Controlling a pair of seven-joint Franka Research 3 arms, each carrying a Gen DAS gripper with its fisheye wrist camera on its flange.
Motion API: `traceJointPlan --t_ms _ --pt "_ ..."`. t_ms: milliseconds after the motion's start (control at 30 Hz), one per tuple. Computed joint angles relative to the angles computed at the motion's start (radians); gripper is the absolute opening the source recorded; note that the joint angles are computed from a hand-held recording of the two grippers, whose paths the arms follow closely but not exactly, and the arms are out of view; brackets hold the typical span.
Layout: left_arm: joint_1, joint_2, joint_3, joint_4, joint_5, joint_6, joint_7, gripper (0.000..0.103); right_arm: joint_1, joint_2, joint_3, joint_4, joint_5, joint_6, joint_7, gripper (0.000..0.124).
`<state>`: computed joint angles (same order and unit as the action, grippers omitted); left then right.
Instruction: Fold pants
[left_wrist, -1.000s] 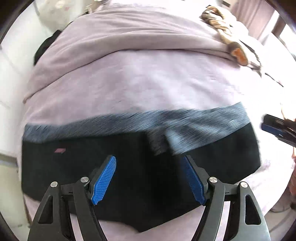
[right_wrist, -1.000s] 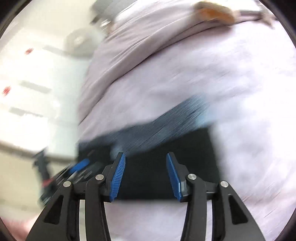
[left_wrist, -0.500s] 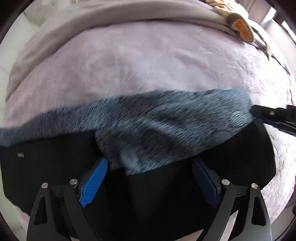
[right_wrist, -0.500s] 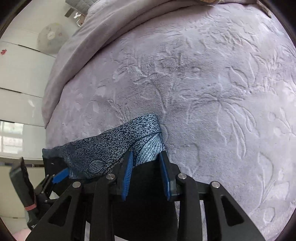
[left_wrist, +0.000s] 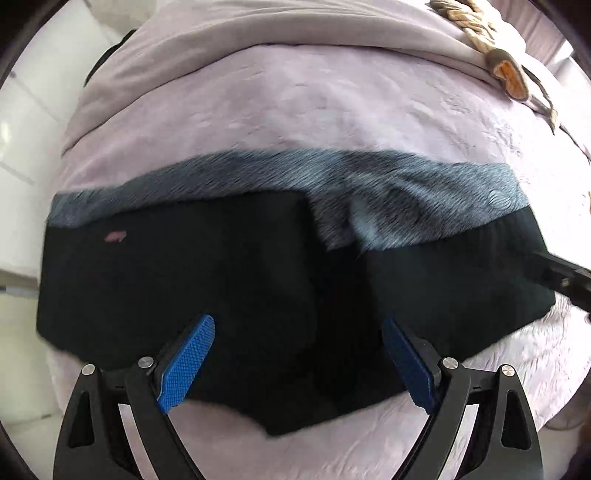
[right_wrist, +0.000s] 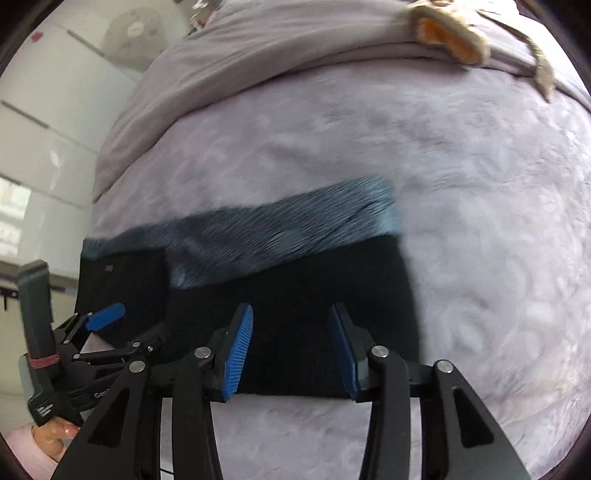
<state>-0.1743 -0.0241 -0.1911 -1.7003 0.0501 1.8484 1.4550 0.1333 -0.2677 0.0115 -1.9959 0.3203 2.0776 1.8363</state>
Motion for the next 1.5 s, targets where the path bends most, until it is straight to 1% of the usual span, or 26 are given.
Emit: traceJointPlan --t_ms 67,167,233,300,500,633,800,1033,1333,1500 --pt "0.013 -0.039 0.013 -0.029 0.001 -0.029 -0.006 0.093 0.015 0.021 0.018 0.010 -0.001 -0.010 0.017 0.047" --pt "0.032 -0.096 0.033 -0.086 -0.016 -0.046 0.009 0.093 0.039 0.044 0.040 -0.004 -0.011 -0.019 0.050 0.047" --pt "0.041 -0.134 0.043 -0.128 -0.022 -0.046 0.015 0.093 0.055 0.053 0.054 -0.002 -0.035 -0.036 0.074 0.047" --pt "0.052 -0.169 0.057 -0.163 -0.027 -0.044 0.030 0.093 0.071 0.055 0.063 0.012 -0.060 -0.052 0.070 0.047" --pt "0.077 -0.231 0.086 -0.240 -0.038 -0.038 0.059 0.093 0.101 0.069 0.080 0.068 -0.114 -0.125 0.094 0.048" --pt "0.097 -0.259 0.111 -0.272 -0.057 -0.028 0.077 0.093 0.119 0.079 0.085 0.097 -0.108 -0.161 0.127 0.048" --pt "0.121 -0.237 0.128 -0.262 -0.078 -0.014 0.089 0.093 0.147 0.107 0.098 0.147 -0.117 -0.200 0.137 0.048" --pt "0.165 -0.247 0.155 -0.284 -0.097 0.002 0.119 0.093 0.184 0.161 0.110 0.224 -0.122 -0.241 0.136 0.049" --pt "0.246 -0.240 0.206 -0.318 -0.077 0.030 0.165 0.093 0.238 0.268 0.121 0.338 -0.111 -0.271 0.107 0.050" --pt "0.295 -0.224 0.242 -0.318 -0.120 0.081 0.211 0.093 0.259 0.296 0.122 0.364 -0.104 -0.286 0.097 0.050"
